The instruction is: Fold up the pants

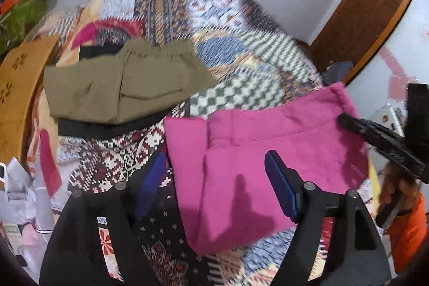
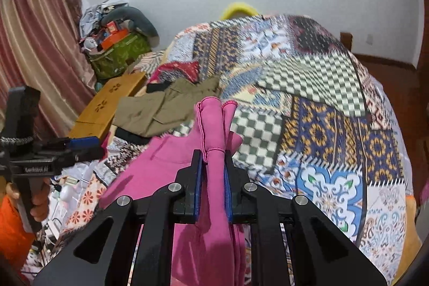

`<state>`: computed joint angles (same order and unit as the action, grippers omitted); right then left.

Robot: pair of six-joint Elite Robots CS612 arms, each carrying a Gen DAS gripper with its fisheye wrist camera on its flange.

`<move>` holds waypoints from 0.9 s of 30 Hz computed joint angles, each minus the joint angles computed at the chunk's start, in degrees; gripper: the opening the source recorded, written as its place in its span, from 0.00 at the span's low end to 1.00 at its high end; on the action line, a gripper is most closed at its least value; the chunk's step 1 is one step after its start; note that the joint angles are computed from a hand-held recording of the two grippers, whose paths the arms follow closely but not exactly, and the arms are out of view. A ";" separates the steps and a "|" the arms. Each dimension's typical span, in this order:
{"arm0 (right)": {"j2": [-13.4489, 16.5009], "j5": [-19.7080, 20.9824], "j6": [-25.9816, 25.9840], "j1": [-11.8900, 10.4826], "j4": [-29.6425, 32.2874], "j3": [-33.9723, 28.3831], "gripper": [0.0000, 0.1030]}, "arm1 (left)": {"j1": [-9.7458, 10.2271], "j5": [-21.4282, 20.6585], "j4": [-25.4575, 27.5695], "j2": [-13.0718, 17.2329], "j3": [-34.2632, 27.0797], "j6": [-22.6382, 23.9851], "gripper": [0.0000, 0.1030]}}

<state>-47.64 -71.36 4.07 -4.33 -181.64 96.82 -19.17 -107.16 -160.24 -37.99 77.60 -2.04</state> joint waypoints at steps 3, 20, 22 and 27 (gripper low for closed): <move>0.26 0.18 -0.08 -0.50 1.48 0.23 0.12 | 0.27 -1.72 6.05 2.23 -3.27 -1.67 0.74; 1.23 1.87 -0.18 -1.46 2.60 0.53 0.12 | 0.09 -5.12 3.10 3.50 -4.00 -4.31 0.13; 1.30 2.52 -0.68 -1.46 2.51 0.18 0.12 | -0.30 -2.05 -0.55 2.30 -2.51 -3.23 0.13; 1.50 1.90 -2.45 -0.39 2.52 -1.84 0.12 | 0.48 0.56 -3.99 1.36 -2.86 -2.45 0.12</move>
<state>-46.14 -69.46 1.62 -4.72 -179.13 94.98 -18.69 -106.59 -164.23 -36.63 74.74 -4.49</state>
